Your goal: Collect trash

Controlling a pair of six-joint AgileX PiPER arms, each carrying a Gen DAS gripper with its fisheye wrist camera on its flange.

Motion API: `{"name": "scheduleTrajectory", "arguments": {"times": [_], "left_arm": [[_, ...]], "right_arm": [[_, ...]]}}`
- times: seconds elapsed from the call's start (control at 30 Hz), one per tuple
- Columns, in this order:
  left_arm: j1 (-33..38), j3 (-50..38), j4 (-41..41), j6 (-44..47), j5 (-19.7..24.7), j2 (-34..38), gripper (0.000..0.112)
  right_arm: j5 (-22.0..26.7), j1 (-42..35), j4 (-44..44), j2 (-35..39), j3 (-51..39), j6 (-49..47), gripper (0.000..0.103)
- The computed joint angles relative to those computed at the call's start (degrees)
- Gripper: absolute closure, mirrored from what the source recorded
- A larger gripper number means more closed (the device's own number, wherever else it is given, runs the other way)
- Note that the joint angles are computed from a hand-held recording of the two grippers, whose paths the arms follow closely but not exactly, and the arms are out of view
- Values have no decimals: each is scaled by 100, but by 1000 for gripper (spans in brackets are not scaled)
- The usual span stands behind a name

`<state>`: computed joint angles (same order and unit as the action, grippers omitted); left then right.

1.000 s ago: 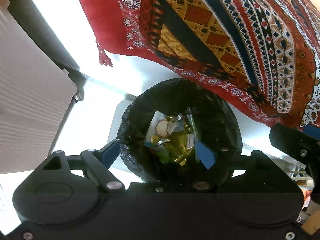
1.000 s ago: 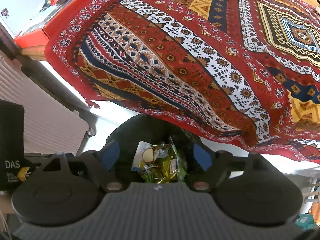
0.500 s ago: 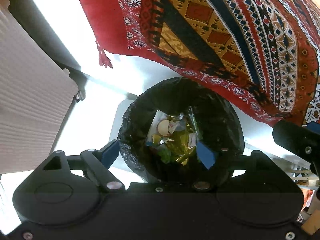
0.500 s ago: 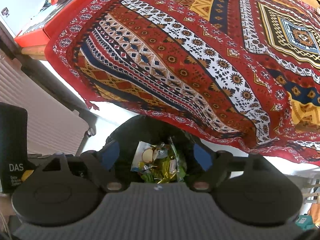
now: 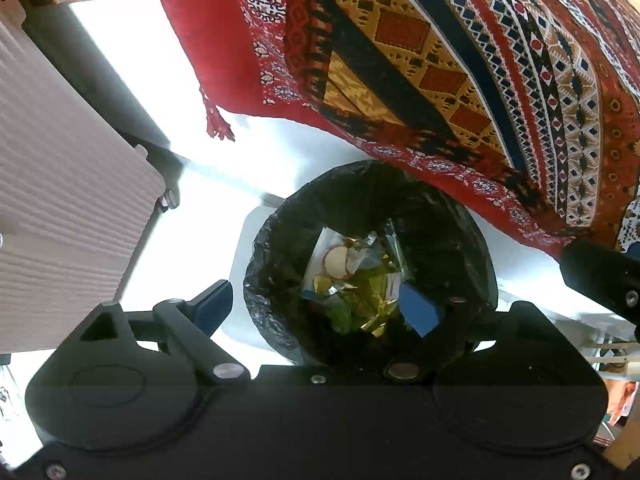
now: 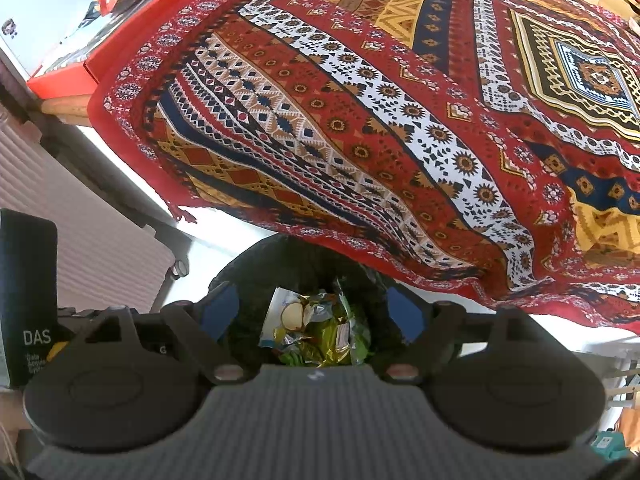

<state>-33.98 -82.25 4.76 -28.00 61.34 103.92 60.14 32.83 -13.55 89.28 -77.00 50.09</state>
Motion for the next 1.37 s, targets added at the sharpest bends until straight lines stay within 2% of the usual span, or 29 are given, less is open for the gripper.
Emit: {"name": "scheduleTrajectory", "arguments": {"times": [1.37], "left_arm": [[157, 112, -372, 310, -94, -133, 22]], "right_arm": [[291, 365, -413, -42, -69, 860, 15]]}}
